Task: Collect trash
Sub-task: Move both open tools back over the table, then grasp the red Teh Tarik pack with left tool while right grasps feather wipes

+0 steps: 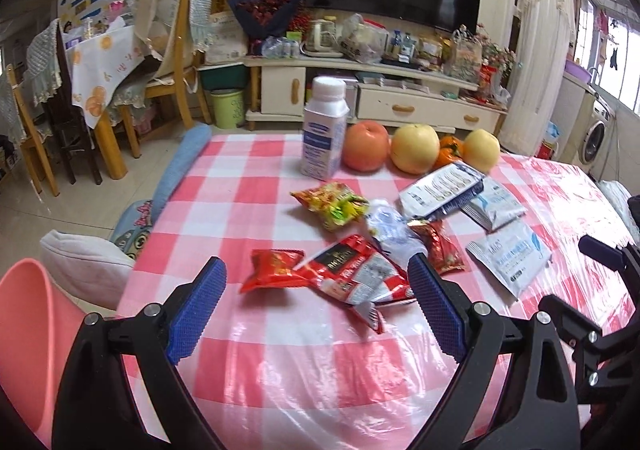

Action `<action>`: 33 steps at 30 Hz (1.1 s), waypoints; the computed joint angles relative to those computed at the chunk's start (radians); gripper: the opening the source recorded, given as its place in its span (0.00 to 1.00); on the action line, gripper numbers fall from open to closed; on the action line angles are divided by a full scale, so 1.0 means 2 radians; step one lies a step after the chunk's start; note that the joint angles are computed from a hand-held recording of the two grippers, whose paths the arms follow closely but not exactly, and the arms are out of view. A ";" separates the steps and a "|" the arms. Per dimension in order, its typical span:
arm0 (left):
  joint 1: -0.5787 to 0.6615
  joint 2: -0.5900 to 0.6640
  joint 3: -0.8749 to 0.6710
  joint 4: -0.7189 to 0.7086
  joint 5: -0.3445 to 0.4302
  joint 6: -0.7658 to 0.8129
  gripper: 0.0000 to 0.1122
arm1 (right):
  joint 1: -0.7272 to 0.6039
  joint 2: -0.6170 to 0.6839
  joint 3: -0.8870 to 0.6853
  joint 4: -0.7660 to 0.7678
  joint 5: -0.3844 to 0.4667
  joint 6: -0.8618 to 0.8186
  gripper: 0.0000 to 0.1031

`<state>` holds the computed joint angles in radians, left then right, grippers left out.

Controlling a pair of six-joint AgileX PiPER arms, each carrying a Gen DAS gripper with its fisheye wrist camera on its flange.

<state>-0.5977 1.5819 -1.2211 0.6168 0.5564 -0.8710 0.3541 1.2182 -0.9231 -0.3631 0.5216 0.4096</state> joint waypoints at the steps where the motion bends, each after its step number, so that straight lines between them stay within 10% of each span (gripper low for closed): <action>1: -0.003 0.006 -0.006 -0.008 0.003 0.008 0.82 | -0.010 -0.001 0.001 0.015 -0.002 -0.015 0.95; 16: 0.009 0.076 -0.055 -0.148 0.016 0.114 0.82 | -0.198 0.006 0.005 0.316 0.003 -0.266 0.95; 33: 0.017 0.151 -0.122 -0.176 0.041 0.105 0.82 | -0.259 0.098 -0.007 0.432 -0.002 -0.411 0.95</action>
<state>-0.5644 1.8839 -1.4661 0.2647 0.6376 -0.6609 -0.1633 1.4151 -0.9366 0.5000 0.5169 -0.4120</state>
